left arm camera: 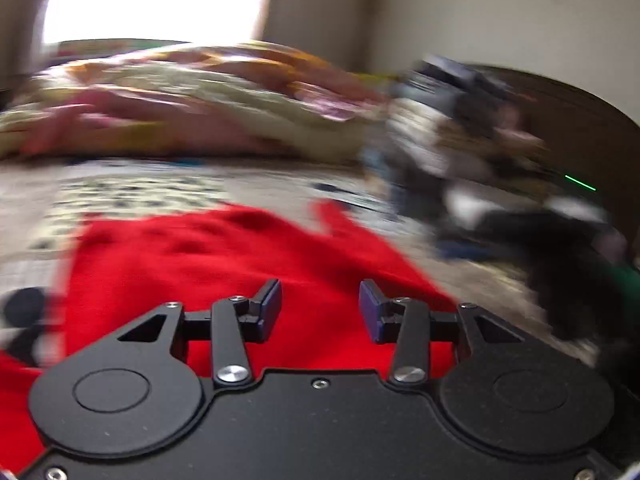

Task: Fold clothes
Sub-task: 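Move the right gripper to the cuff of the other sleeve, then close the right gripper on the sleeve cuff and lift it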

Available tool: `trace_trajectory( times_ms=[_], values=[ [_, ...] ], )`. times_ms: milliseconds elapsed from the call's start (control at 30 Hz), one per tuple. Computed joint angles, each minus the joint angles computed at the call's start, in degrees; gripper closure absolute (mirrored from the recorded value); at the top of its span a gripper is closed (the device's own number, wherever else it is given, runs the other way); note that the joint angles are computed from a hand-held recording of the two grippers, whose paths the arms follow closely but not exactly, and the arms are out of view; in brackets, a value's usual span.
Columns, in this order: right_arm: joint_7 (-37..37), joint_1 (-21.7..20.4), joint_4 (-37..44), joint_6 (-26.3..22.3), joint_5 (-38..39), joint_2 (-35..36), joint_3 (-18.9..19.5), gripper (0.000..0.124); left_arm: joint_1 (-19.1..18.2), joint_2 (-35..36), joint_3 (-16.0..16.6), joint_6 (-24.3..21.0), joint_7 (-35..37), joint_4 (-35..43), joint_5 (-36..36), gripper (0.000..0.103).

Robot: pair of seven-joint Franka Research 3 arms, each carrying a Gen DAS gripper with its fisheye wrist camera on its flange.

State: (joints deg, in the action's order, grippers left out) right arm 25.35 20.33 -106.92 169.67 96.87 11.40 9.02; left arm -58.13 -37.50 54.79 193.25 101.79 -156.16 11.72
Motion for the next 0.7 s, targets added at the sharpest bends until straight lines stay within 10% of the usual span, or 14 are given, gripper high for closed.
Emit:
trace_trajectory(
  times_ms=[200,400,700],
  values=[
    [35.63,3.74,14.85,-1.9,-40.81,15.53,-8.35,0.071,-10.31,2.16,3.98,-3.66,4.97,1.25,-0.78,0.062],
    [38.65,-3.82,27.55,-8.08,-42.17,24.53,-2.36,0.071,-10.38,4.18,4.2,-5.1,7.9,1.42,-5.6,0.062],
    [37.9,-14.34,32.71,-11.46,-34.37,29.96,9.62,0.106,-12.65,2.98,6.41,-4.84,10.41,1.79,-10.12,0.062]
  ],
)
